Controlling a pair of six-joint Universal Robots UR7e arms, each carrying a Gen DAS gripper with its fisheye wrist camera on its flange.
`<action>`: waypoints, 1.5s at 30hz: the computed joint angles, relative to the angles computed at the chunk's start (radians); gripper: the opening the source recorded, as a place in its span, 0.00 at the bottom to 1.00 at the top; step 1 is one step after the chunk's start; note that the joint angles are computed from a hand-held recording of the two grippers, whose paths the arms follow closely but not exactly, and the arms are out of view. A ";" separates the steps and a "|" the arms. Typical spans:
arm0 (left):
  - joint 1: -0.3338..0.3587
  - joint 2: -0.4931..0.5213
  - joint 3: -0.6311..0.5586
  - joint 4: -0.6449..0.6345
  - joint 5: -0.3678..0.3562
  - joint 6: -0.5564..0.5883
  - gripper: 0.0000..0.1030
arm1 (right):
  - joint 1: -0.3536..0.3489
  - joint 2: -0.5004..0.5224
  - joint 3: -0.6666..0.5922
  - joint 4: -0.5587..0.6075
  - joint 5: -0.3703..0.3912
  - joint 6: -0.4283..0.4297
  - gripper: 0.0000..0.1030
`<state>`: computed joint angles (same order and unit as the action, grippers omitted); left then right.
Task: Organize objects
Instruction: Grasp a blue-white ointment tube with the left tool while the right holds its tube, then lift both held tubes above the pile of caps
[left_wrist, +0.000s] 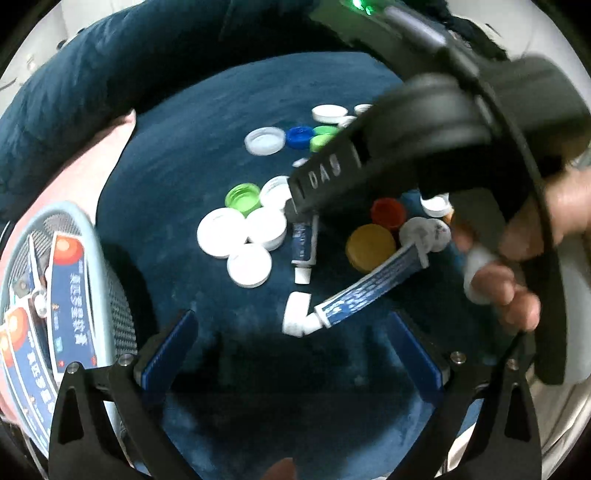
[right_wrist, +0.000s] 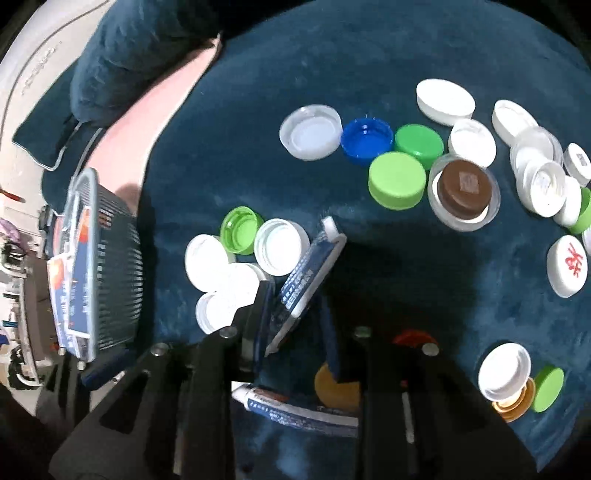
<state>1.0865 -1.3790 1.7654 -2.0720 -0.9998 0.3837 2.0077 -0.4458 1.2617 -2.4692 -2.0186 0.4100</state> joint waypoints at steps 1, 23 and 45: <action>0.003 -0.001 0.004 -0.010 -0.014 0.007 0.99 | 0.001 -0.007 0.006 -0.008 0.007 -0.004 0.21; 0.033 0.091 -0.009 -0.042 -0.080 0.154 0.24 | -0.001 -0.114 0.104 0.011 -0.010 0.082 0.20; 0.101 0.114 -0.085 -0.016 -0.149 -0.005 0.52 | 0.011 -0.030 -0.012 0.123 -0.120 0.219 0.20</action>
